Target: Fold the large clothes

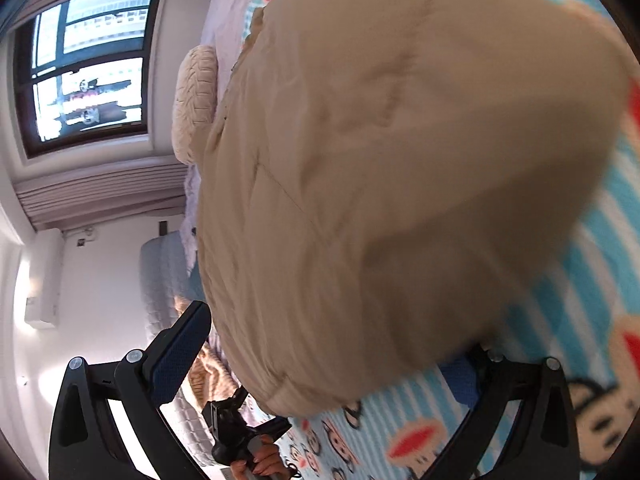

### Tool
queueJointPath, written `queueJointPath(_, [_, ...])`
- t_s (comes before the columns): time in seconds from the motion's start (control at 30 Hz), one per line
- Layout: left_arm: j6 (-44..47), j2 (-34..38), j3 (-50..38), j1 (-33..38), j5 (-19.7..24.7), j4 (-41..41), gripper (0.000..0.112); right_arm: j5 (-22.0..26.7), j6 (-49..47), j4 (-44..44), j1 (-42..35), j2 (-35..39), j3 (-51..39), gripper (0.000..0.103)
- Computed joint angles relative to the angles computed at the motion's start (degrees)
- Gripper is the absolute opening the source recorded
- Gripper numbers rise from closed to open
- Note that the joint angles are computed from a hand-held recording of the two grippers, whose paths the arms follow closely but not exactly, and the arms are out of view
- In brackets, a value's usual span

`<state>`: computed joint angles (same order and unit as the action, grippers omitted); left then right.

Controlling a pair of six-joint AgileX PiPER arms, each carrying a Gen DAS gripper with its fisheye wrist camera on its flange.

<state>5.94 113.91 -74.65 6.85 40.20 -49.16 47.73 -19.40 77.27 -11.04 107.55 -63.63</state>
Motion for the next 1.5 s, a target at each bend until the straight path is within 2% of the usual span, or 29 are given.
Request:
queueJointPath(0.07, [-2.1, 0.97, -1.31, -0.05, -0.84, 0.28, 0.095, -0.58, 0.24, 1.51, 0.5, 1.26, -0.84, 0.103])
queueJointPath(0.1, [-2.79, 1.54, -2.05, 0.2, -0.84, 0.39, 0.075, -1.04, 0.43, 2.61, 0.71, 1.64, -0.9, 0.1])
queueJointPath(0.13, [-1.28, 1.86, -1.94, 0.85, -0.4, -1.57, 0.052, -1.21, 0.6, 3.4, 0.76, 2.04, -0.94, 0.088])
queueJointPath(0.17, [0.47, 1.71, -1.47, 1.41, -0.1, -3.59, 0.042, -1.34, 2.23, 2.8, 0.75, 2.43, -1.22, 0.075])
queueJointPath(0.2, [0.95, 1.38, -1.42, 1.66, 0.03, -3.88, 0.029, -1.16, 3.65, 1.89, 0.65, 2.72, -1.28, 0.044])
queueJointPath(0.23, [1.57, 0.71, -1.23, 1.71, 0.01, -3.51, 0.022, -0.82, 3.2, 3.27, 0.45, 2.98, -0.58, 0.036])
queueJointPath(0.3, [1.71, -0.63, -2.36, 1.12, 0.57, 0.15, 0.018, -1.12, 0.31, 6.15, 0.53, 1.98, 1.0, 0.027])
queueJointPath(0.37, [1.65, -2.39, -3.85, 0.14, 1.44, 4.42, 0.016, -1.28, -0.52, 6.75, 0.79, 1.01, 1.58, 0.024])
queueJointPath(0.53, [5.49, -7.27, -2.85, 1.6, 4.72, 4.57, 0.016, -1.13, -0.02, 5.6, 1.28, -2.81, 3.55, 0.022])
queueJointPath(0.77, [12.73, -14.47, 1.94, 6.57, 13.43, 3.66, 0.016, -3.15, 4.59, 0.91, 2.92, -12.74, 11.18, 0.022])
queueJointPath(0.9, [16.91, -19.89, 8.0, 10.26, 18.54, 4.12, 0.016, -5.38, 8.87, -1.49, 5.02, -19.06, 16.49, 0.022])
queueJointPath(1.13, [20.73, -31.56, 20.46, 16.99, 25.48, 6.4, 0.016, -3.41, 15.96, -7.49, 4.34, -27.29, 22.69, 0.022])
queueJointPath(1.27, [22.89, -36.44, 27.88, 20.72, 26.04, 8.76, 0.016, -0.43, 18.23, -10.11, 1.91, -30.6, 25.4, 0.023])
queueJointPath(1.4, [22.08, -39.04, 33.64, 22.11, 23.32, 11.18, 0.017, 0.35, 18.52, -11.43, 1.0, -28.65, 25.96, 0.033])
queueJointPath(1.43, [21.0, -40.1, 34.57, 21.81, 22.44, 12.27, 0.024, 0.55, 19.41, -11.89, 1.15, -28.34, 25.5, 0.038])
queueJointPath(1.5, [16.98, -42.6, 35.13, 20.64, 21.31, 15.59, 0.029, 1.08, 21.22, -13.61, 1.73, -28.06, 24.51, 0.039])
